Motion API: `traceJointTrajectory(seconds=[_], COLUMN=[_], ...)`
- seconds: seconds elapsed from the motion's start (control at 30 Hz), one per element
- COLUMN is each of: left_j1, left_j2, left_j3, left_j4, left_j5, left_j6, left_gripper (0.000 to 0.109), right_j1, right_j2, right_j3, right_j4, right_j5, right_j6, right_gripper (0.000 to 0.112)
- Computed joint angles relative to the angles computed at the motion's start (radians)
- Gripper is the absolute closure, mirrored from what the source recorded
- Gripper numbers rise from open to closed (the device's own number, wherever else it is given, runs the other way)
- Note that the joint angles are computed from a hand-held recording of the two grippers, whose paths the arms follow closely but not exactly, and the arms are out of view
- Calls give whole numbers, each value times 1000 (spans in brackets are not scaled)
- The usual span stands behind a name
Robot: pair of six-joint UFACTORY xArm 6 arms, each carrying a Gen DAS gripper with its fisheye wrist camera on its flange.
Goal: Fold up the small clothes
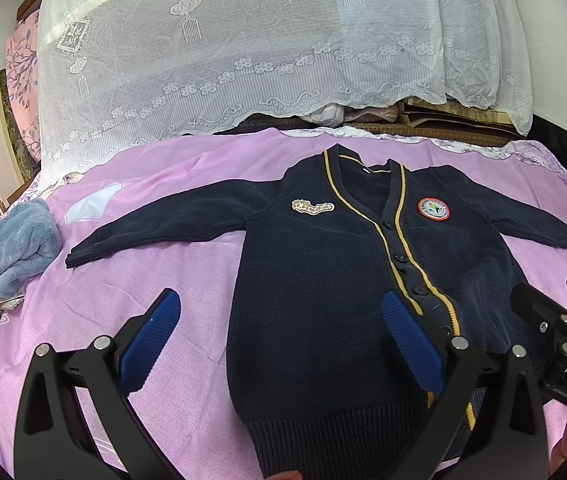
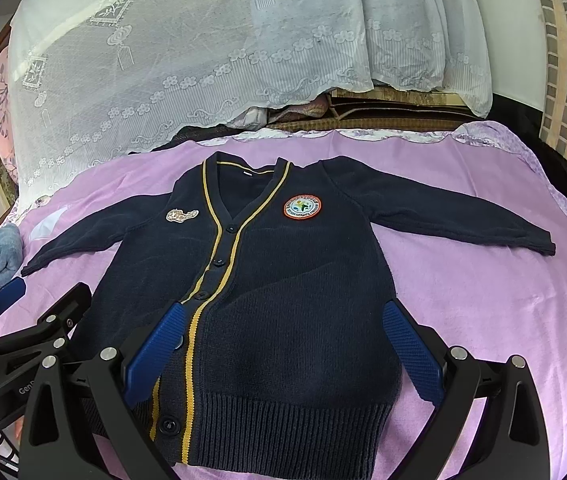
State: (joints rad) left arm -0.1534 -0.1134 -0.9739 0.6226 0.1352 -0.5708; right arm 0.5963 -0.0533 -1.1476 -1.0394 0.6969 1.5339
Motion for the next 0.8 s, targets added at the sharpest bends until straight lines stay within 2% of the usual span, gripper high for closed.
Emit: traceJointTrajectory(seconds=[0.57,0.67,0.73,0.8], left_j1=[12,18,21,27], left_j2=[11,29,48,68], left_j3=[4,-11,-29,-50], left_j4=[7,0,-21,-48], left_j5=[-3,17,37,59], left_j6=[0,2,15,31], left_gripper=[10,10,10,10], right_j1=[-13,-42,-91,-122], right_j2=[11,-9,-43,-71], right_j3=[-10,26,82,116], right_j4=[8,-75,-231,-364], right_j5=[-11,-69,-196,-235], right_j6=[-6,76,223,382], right_gripper=[13,13,13,13])
